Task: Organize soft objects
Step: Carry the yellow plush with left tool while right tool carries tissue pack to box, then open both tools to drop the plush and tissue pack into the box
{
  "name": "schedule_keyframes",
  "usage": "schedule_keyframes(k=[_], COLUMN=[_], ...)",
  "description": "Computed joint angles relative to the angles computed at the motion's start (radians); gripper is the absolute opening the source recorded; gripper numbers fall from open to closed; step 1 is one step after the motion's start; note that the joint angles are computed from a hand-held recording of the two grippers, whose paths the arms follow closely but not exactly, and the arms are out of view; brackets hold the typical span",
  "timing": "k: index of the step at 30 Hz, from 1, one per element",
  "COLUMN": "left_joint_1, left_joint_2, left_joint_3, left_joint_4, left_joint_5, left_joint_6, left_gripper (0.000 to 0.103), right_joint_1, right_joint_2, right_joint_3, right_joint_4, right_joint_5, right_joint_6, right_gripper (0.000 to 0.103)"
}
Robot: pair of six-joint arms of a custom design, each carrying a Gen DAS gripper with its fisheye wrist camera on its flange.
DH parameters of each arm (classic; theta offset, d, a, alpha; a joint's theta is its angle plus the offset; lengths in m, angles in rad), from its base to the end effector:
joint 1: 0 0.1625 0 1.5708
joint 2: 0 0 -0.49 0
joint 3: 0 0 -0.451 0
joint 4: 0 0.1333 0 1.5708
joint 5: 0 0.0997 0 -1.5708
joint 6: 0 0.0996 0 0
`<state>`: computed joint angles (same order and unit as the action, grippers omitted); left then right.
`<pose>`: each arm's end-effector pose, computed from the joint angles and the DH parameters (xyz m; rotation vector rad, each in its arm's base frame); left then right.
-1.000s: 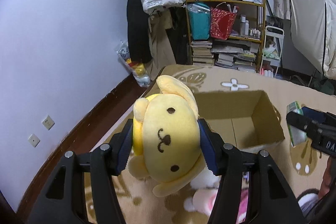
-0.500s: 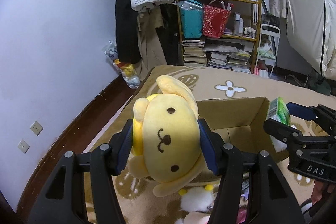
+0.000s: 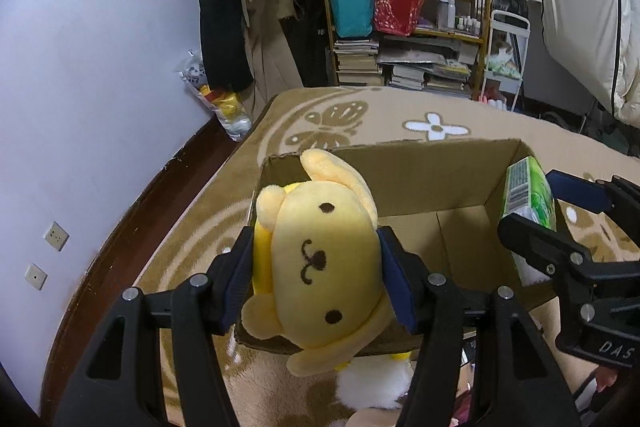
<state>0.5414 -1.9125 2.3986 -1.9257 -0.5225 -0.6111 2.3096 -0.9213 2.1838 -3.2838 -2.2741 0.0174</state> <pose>-0.1670 -0.3567 0.3512 0.5394 2.1384 -0.8329 0.4254 -0.3647 0.0980 0.6888 -2.4244 0.8750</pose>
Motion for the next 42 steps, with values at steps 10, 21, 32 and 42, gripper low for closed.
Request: schedule_keyframes(k=[10, 21, 32, 42], left_joint_1=[0.063, 0.048, 0.024, -0.043], left_joint_2=[-0.002, 0.006, -0.027, -0.082], left_joint_3=[-0.008, 0.0, -0.01, -0.03], left_joint_4=[-0.052, -0.028, 0.02, 0.216], left_joint_5=[-0.073, -0.061, -0.014, 0.048], left_joint_6=[0.016, -0.003, -0.04, -0.164], left_gripper=[0.06, 0.065, 0.094, 0.103], right_joint_1=[-0.006, -0.021, -0.01, -0.003], right_joint_2=[0.029, 0.029, 0.031, -0.003], right_joint_3=[-0.006, -0.002, 0.009, 0.017], right_joint_4=[0.027, 0.04, -0.083, -0.079], right_joint_5=[-0.044, -0.048, -0.061, -0.063], right_joint_6=[-0.013, 0.008, -0.021, 0.021], right_gripper=[0.075, 0.075, 0.103, 0.103])
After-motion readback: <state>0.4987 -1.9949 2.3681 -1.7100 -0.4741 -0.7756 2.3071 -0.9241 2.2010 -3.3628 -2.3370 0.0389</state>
